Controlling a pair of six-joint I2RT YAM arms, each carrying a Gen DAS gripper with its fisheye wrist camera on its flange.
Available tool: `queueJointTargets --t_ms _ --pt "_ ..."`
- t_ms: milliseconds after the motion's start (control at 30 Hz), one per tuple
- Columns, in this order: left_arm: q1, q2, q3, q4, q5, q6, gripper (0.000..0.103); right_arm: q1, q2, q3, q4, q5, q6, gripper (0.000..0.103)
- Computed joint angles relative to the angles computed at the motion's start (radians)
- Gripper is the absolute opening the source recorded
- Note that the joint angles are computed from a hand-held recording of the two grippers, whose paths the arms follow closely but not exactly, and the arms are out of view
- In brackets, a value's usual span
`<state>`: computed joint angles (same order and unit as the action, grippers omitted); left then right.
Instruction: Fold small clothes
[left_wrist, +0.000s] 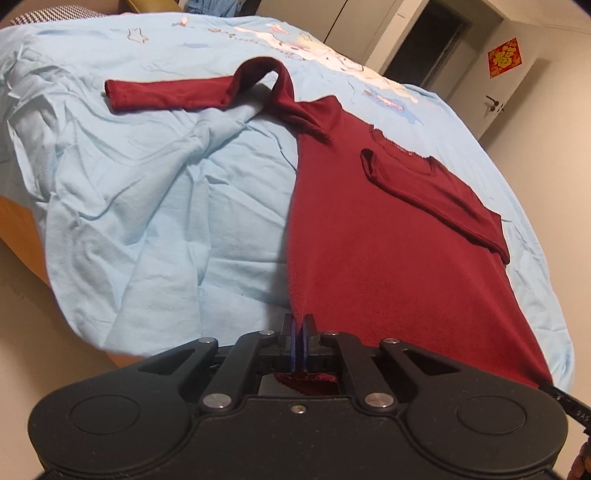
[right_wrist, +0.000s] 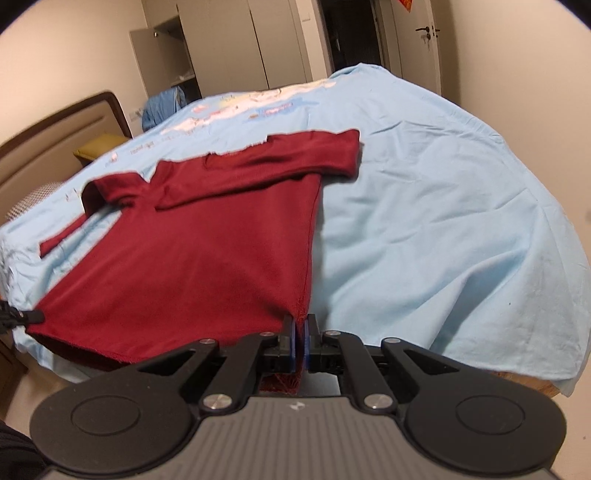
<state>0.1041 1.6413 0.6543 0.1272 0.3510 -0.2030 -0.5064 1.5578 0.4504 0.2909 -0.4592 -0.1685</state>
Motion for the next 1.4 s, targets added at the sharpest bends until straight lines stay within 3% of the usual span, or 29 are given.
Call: queueJointTargets --t_ms 33,167,333,367,400,500,533,600,833,1267,1367,1400 --pt "0.004 0.011 0.006 -0.001 0.008 -0.001 0.016 0.004 0.018 0.002 0.007 0.009 -0.005 0.005" --pt "0.022 0.047 0.027 0.004 0.010 -0.021 0.033 0.007 0.075 0.022 0.010 0.020 0.000 0.007" --pt "0.051 0.081 0.075 -0.003 -0.024 -0.043 0.062 0.011 0.117 0.045 0.005 0.037 0.004 0.013" --pt "0.059 0.087 0.089 -0.001 -0.032 -0.046 0.064 0.013 0.123 0.050 0.005 0.042 0.002 0.020" --pt "0.069 0.095 0.106 0.000 -0.036 -0.050 0.069 0.016 0.123 0.052 0.007 0.050 0.003 0.035" --pt "0.109 0.133 0.172 0.011 -0.046 -0.099 0.080 0.021 0.122 0.055 0.023 0.064 0.013 0.063" --pt "0.124 0.152 0.196 0.027 -0.039 -0.122 0.080 0.023 0.120 0.055 0.030 0.065 0.021 0.068" --pt "0.152 0.201 0.257 0.060 -0.033 -0.177 0.080 0.030 0.121 0.059 0.051 0.077 0.044 0.086" --pt "0.190 0.389 0.517 0.086 -0.127 -0.280 0.100 0.061 0.134 0.097 0.074 0.100 0.092 0.101" --pt "0.183 0.690 0.963 -0.071 -0.224 -0.445 0.102 0.120 0.128 0.123 0.047 0.178 0.127 0.103" --pt "0.165 0.729 1.032 -0.102 -0.286 -0.458 0.090 0.136 0.128 0.136 0.030 0.187 0.131 0.103" --pt "0.164 0.749 1.068 -0.127 -0.293 -0.467 0.079 0.141 0.127 0.139 0.026 0.189 0.131 0.103"
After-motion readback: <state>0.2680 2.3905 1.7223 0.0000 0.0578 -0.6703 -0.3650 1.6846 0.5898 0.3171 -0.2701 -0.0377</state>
